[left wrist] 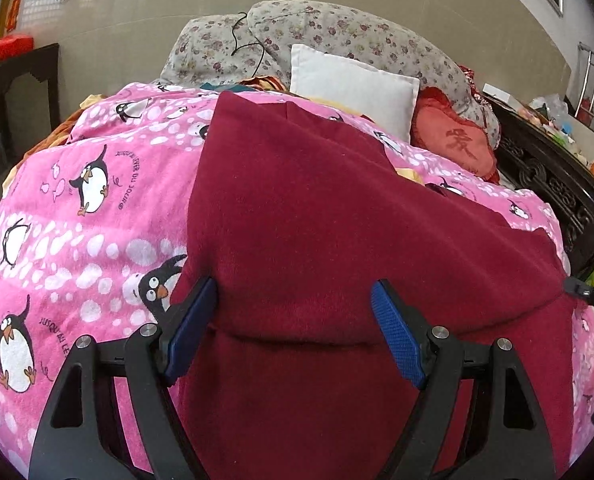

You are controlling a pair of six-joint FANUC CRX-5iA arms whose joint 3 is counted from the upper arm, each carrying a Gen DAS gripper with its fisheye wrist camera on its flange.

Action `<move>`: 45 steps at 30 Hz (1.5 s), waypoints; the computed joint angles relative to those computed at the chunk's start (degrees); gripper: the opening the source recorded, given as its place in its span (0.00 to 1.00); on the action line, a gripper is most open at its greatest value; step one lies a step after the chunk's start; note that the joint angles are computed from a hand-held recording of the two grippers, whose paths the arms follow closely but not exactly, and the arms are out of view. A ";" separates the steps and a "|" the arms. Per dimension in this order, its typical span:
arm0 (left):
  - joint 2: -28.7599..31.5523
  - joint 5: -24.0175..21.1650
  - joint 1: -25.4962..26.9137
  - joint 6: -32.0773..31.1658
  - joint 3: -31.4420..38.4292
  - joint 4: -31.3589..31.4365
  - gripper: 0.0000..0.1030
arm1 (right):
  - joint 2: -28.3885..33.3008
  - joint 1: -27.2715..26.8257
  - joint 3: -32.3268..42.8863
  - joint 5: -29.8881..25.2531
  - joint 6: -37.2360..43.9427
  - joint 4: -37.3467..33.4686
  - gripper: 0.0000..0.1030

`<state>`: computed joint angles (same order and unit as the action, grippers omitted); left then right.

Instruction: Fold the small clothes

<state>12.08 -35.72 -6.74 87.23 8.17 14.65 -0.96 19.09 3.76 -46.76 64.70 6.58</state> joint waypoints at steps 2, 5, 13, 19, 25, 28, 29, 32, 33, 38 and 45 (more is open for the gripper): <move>-0.10 0.68 0.24 -1.13 -0.77 1.63 0.78 | -4.68 -0.26 -7.11 3.48 -9.61 8.19 0.43; -0.05 0.87 0.29 -1.56 -0.97 2.21 0.78 | -8.96 -4.24 -12.04 4.45 -17.33 9.63 0.46; 0.26 0.68 -0.04 -0.87 -0.25 0.70 0.79 | -7.85 -20.27 -11.10 6.84 -23.08 -5.64 0.57; 0.24 1.34 0.15 -2.39 -1.06 2.78 0.80 | -2.84 -24.38 -6.26 6.82 -18.43 -11.87 0.12; -2.68 5.32 2.25 -11.83 -7.66 18.33 0.80 | -9.05 -12.51 -9.23 14.67 -17.31 7.40 0.09; -4.87 8.39 3.02 -16.92 -11.81 26.78 0.80 | -8.81 -5.14 -6.14 16.46 -11.71 9.66 0.09; -5.26 8.72 3.33 -17.60 -12.43 27.99 0.80 | -8.04 -2.04 -4.16 16.70 -8.21 8.48 0.09; -6.03 9.26 4.34 -19.09 -14.08 31.12 0.80 | -4.11 4.24 2.01 16.05 1.41 2.31 0.09; -6.13 9.11 4.71 -20.25 -14.80 33.35 0.80 | -1.86 6.70 4.69 15.41 5.06 0.01 0.09; -6.76 9.63 5.19 -26.15 -17.57 42.04 0.79 | 10.40 14.78 14.46 9.03 16.16 -6.53 0.16; -7.22 10.41 4.53 -29.72 -18.51 44.43 0.79 | 13.33 13.20 18.56 -0.27 20.77 -16.43 0.35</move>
